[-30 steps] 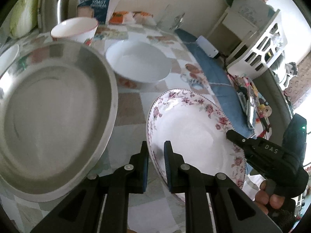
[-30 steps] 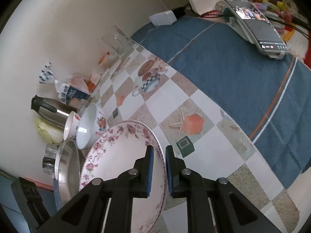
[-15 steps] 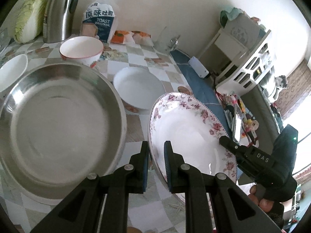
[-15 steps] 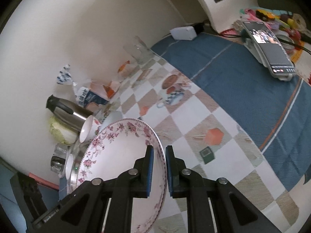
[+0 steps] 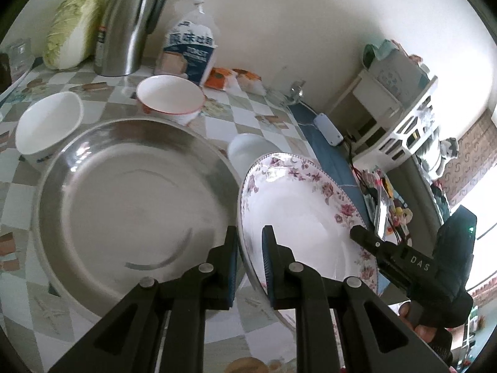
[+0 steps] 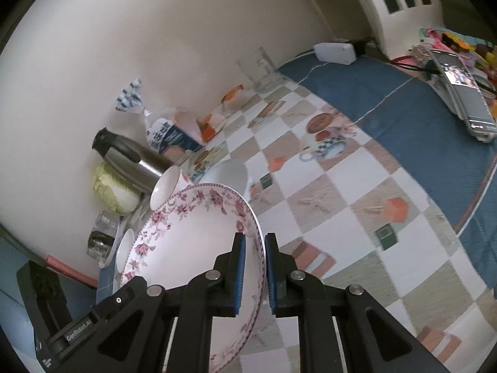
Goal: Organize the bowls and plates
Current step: 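Carry the rose plate with both tools over the steel tray and lower it in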
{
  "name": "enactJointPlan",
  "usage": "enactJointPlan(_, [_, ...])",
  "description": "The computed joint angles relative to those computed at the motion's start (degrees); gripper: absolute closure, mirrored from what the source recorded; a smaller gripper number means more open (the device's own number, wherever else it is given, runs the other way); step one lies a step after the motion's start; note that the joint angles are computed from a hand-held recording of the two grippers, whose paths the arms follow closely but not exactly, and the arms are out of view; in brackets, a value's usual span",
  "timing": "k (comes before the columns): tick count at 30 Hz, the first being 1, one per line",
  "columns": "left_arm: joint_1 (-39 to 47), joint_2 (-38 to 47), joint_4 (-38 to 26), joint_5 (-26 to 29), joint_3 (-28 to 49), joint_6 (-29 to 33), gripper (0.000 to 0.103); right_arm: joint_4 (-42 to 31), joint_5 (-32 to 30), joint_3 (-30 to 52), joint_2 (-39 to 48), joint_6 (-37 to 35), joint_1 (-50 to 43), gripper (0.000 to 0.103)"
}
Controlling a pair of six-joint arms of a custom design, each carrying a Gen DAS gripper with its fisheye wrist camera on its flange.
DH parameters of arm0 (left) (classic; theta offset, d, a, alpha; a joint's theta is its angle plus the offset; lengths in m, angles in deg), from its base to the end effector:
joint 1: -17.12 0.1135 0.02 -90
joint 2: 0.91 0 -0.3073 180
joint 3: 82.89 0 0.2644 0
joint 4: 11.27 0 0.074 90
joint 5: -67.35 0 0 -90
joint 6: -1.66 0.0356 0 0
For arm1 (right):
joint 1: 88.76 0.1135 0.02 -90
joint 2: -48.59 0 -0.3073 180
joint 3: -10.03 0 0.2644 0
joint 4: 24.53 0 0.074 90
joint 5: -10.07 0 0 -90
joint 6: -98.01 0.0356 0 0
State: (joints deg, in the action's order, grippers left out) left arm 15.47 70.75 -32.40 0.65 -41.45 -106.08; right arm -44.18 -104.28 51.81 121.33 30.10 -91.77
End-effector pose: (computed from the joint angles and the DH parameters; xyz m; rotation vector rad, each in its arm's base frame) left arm 0.2179 -0.0204 0.1888 -0.1688 2.4695 -0.6476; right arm 0.2236 0.0029 0.1887 0.3481 2.4354 0.6674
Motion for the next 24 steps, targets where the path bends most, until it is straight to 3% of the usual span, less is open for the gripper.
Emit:
enactJointPlan(13, [17.57, 1.6, -4.42, 8.71, 0.47, 10.24, 0.088, 4.64, 6.66, 1.07, 2.69, 7.8, 15.28, 0.089])
enactJointPlan(24, [30.87, 7.69, -4.76, 12.96, 1.52, 16.47, 0.088, 10.05, 8.99, 4.49, 11.27, 11.86, 25.42, 0.089])
